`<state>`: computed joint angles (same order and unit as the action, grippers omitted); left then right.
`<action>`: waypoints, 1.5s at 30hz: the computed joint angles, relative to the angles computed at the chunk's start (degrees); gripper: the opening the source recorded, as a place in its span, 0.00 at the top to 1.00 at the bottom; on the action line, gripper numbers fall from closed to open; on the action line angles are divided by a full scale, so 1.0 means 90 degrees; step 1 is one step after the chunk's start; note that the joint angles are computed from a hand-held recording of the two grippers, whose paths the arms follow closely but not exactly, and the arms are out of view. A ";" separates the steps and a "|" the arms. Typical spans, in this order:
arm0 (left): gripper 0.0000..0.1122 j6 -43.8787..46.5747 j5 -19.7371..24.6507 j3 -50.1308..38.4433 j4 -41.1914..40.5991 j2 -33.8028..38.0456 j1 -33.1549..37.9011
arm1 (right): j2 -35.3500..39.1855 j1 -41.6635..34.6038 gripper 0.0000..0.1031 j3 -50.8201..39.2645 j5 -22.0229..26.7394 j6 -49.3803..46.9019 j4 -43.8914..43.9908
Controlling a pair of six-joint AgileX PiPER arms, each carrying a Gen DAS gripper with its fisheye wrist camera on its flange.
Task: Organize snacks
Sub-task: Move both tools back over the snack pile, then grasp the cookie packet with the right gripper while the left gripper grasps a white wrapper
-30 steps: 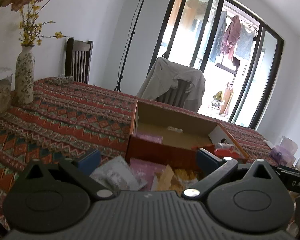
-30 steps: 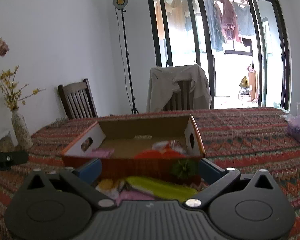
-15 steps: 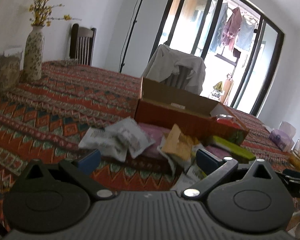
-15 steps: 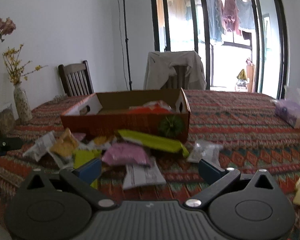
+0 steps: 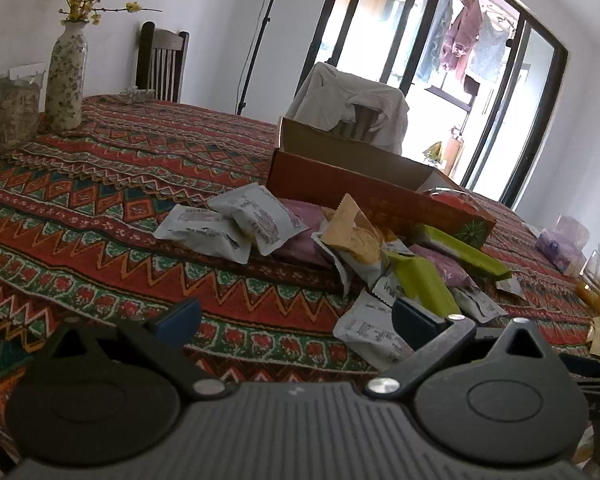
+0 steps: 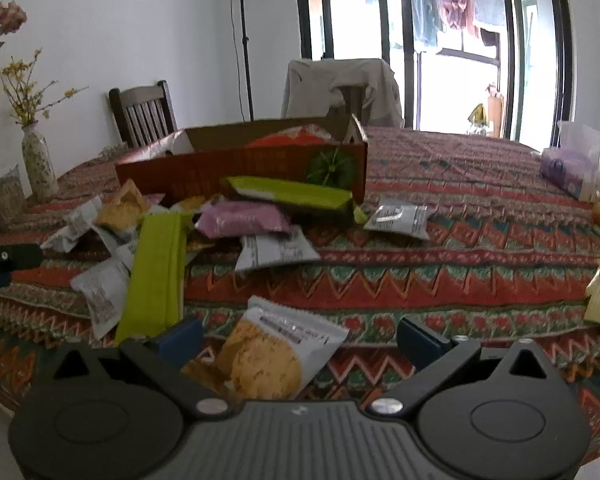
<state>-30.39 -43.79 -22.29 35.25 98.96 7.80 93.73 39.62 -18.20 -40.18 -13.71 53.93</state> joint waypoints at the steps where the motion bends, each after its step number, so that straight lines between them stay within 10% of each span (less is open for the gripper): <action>1: 0.08 -0.0012 0.0012 -0.0009 0.0011 0.0012 0.0004 | 0.0057 0.0027 0.01 -0.0037 0.0004 -0.0020 0.0070; 12: 0.08 -0.0029 0.0101 -0.0062 -0.0101 0.0101 -0.0115 | 0.0304 0.0094 0.62 0.0177 -0.0548 0.0497 -0.0038; 35: 0.08 0.1598 0.1270 -0.0626 -0.2066 0.0284 -0.1954 | 0.0339 -0.1291 0.62 0.0544 -0.1377 0.1782 -0.2361; 45: 0.08 0.3809 0.1868 -0.1149 -0.4543 0.0648 -0.2929 | 0.0632 -0.1941 0.62 0.0624 -0.1530 0.2463 -0.3571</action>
